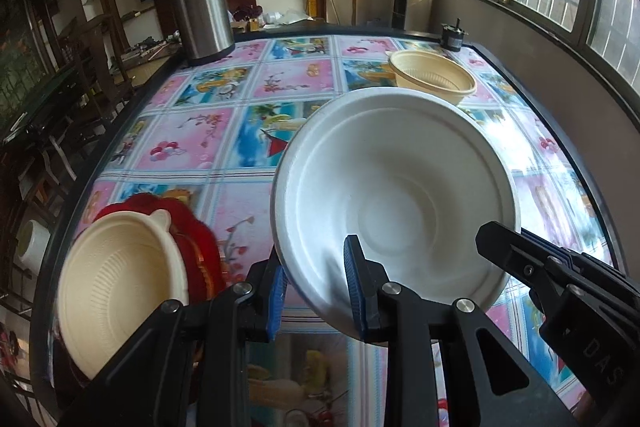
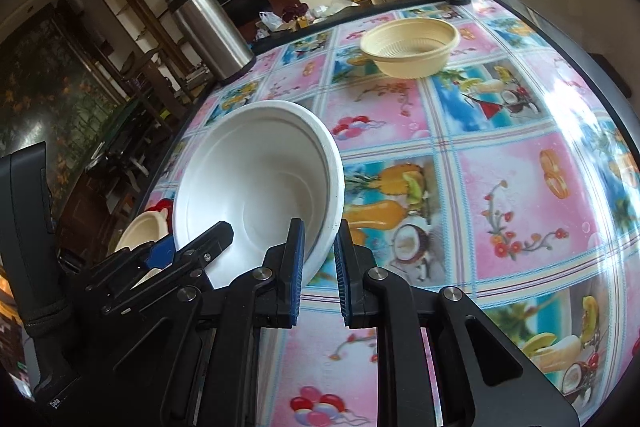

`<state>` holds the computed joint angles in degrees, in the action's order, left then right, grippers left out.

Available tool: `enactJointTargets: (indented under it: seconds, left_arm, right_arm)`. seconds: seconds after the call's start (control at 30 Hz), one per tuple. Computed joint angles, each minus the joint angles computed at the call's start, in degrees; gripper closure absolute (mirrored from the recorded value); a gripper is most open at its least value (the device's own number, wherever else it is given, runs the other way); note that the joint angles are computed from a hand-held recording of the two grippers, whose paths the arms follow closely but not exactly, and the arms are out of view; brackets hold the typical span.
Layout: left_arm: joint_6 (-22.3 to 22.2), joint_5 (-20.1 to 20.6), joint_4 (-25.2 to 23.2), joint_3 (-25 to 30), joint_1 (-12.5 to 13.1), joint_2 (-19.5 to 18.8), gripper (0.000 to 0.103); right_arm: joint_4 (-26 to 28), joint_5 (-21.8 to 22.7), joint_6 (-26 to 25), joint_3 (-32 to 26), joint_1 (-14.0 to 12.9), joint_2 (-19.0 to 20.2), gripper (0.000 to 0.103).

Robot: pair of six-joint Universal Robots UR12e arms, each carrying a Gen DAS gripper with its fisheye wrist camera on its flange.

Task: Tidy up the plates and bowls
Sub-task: 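Carry the white plastic bowl with the right gripper over the stack, then lower the white bowl into the stack and open the right gripper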

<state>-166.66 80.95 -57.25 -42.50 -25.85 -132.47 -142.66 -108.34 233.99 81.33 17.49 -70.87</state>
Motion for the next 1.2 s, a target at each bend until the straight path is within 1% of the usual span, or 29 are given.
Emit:
enactJointTargets:
  seconds: [0.17, 0.27, 0.5, 0.67, 0.8, 0.9, 1.1, 1.2]
  left_arm:
    - [-0.7, 0.2, 1.1, -0.7, 1.4, 0.9, 0.076]
    - [-1.7, 0.2, 0.8, -0.6, 2.5, 1.2, 0.076]
    - [-2.3, 2.0, 0.9, -1.5, 4.6, 1.9, 0.076]
    - [-3.4, 2.8, -0.6, -2.2, 6.0, 2.2, 0.076]
    - [-4.2, 3.2, -1.2, -2.7, 6.6, 2.3, 0.076]
    - [-4.5, 3.6, -1.9, -2.8, 6.8, 2.1, 0.076]
    - [-4.7, 3.0, -3.6, -3.1, 7.5, 2.0, 0.076]
    - [-4.6, 2.9, -3.3, -3.8, 7.6, 2.2, 0.075]
  right_arm:
    - [0.8, 0.0, -3.0, -4.1, 0.9, 2.2, 0.088]
    - [0.8, 0.7, -4.7, -6.9, 1.4, 3.9, 0.088]
    - [2.4, 4.2, -8.2, -13.4, 2.1, 8.4, 0.088]
    - [4.1, 7.7, -9.7, -17.1, 2.5, 11.2, 0.088]
    - [6.0, 10.1, -10.7, -19.8, 2.7, 13.2, 0.088]
    - [7.7, 10.4, -11.5, -21.4, 2.9, 14.3, 0.088]
    - [10.9, 11.7, -12.4, -23.4, 3.0, 15.5, 0.087]
    - [12.0, 11.5, -12.9, -24.2, 3.2, 15.8, 0.085]
